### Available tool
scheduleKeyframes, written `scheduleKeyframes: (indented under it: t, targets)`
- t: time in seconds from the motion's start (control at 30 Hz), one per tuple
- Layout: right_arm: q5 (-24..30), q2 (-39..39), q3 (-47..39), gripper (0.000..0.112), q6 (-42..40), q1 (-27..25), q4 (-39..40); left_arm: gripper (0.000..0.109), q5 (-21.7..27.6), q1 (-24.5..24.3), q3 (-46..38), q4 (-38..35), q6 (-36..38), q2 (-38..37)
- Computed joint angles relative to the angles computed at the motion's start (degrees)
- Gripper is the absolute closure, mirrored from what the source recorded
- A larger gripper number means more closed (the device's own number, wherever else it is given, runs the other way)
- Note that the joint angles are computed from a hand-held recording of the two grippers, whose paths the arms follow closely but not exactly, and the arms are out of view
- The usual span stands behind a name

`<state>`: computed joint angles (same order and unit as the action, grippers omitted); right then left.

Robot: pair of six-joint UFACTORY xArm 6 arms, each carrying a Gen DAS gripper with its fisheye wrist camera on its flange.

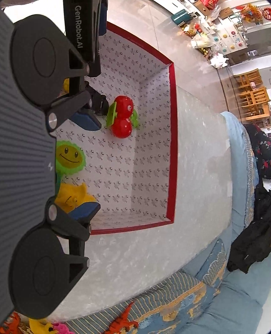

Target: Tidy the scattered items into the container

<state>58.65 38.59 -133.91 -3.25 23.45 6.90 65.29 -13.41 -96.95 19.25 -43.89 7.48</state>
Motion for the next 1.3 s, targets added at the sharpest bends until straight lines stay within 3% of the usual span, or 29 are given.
scheduleKeyframes:
  t: [0.27, 0.37, 1.3]
  targets:
    - [-0.87, -0.68, 1.74, 0.038, 0.71, -0.09, -0.44, 0.022, -0.23, 0.11, 0.30, -0.35, 0.28, 0.44]
    - [-1.64, -0.87, 2.45, 0.030, 1.15, 0.01, -1.80, 0.022, -0.15, 0.05, 0.28, -0.16, 0.37, 0.53]
    - [-3.30, -2.22, 5.63, 0.030, -0.63, -0.74, 2.22, 0.022, -2.23, 0.78, 1.55, -1.78, 1.58, 0.84]
